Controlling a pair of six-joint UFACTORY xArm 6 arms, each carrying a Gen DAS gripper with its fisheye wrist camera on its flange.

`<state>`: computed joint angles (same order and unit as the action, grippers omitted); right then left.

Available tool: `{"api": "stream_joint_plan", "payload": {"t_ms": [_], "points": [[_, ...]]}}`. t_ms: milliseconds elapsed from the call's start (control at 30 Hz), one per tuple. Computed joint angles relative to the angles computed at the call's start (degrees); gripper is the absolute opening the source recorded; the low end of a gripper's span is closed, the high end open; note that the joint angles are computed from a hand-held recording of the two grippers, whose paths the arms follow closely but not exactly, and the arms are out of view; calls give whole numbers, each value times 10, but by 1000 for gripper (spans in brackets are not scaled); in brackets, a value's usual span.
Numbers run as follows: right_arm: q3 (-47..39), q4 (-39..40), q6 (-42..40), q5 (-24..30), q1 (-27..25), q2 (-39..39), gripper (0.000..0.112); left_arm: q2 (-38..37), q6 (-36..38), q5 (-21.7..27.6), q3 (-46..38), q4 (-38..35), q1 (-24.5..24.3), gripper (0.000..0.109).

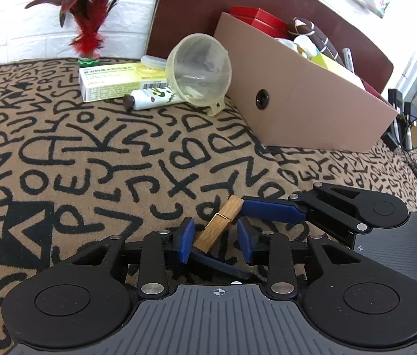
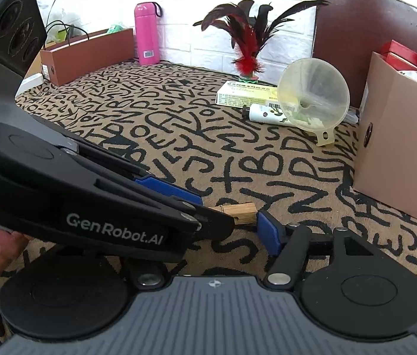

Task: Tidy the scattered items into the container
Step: 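Grasp the clothespin end with the right gripper beside the left gripper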

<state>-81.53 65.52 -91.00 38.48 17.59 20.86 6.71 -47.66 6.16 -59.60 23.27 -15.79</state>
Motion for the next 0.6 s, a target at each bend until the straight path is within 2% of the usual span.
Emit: {"api": "stream_joint_plan", "payload": {"t_ms": [100,300,367,600], "points": [[-4,3,-6,3,-1,4,72,1,-2,0,-1,1,0,42],[-16,-1,1,12,-3,13,77,3,-23,-7,-1,10,2,42],[-15,-4,0,18,-4,10,66,2,-37,0,-3,24,0,42],[10,-5,-7,23,-11,-12,66,-9,-97,20,-2,74,-12,39]]}}
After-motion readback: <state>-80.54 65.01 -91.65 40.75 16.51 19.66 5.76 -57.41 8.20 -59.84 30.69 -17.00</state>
